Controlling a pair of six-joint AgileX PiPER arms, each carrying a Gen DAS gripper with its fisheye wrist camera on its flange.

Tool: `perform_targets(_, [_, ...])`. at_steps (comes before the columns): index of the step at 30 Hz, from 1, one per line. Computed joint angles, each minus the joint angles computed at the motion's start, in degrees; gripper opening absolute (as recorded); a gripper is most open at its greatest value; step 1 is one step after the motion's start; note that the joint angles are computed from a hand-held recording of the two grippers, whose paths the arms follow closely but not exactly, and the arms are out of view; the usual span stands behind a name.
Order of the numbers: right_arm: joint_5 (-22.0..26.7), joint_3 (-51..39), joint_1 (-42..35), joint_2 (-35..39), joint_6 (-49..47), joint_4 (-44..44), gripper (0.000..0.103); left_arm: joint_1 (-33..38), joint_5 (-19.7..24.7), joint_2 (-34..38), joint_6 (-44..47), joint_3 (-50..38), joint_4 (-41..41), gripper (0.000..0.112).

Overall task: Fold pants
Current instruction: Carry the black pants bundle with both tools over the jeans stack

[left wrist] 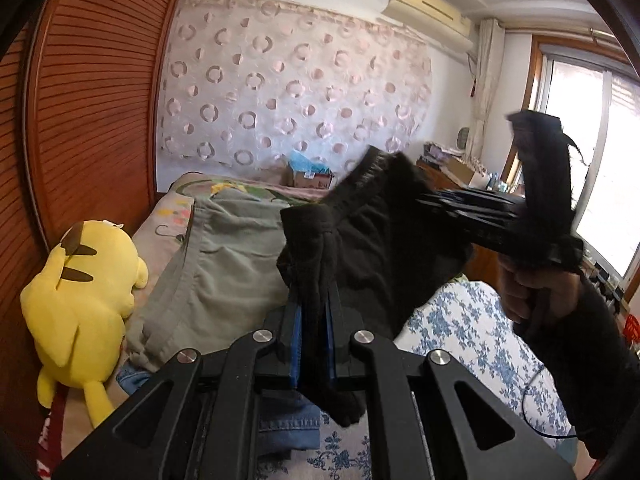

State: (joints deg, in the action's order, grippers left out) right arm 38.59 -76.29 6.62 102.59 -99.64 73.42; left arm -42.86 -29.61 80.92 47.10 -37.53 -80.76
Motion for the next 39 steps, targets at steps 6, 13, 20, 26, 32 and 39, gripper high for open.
perform_targets(6, [-1.0,-11.5,4.1,8.3,2.6,-3.3,0.014,3.6,1.3,-1.1,-8.7,2.6,7.9,0.011])
perform_targets(13, [0.3,-26.0,8.8,18.4,9.4,-12.2,0.014,4.8,1.3,-2.5,-10.4,4.9,8.0,0.011])
perform_targets(20, [2.4,-39.5,11.3,26.4,24.7,-22.7,0.025,4.8,-1.2,-2.3,-4.4,5.2,-0.1,0.011])
perform_targets(26, [0.7,-37.2,11.2,24.7,25.6,-20.9,0.038,3.0,-3.9,-1.6,1.7,3.9,-7.2,0.011])
perform_targets(32, [-2.5,-30.1,11.6,20.5,22.0,-16.7,0.047,2.4,-5.3,-0.8,4.1,3.0,-10.4,0.011])
perform_targets(39, [-1.8,-26.6,11.7,18.8,20.8,-16.5,0.047,2.2,-7.0,0.3,7.7,1.7,-14.1,0.011])
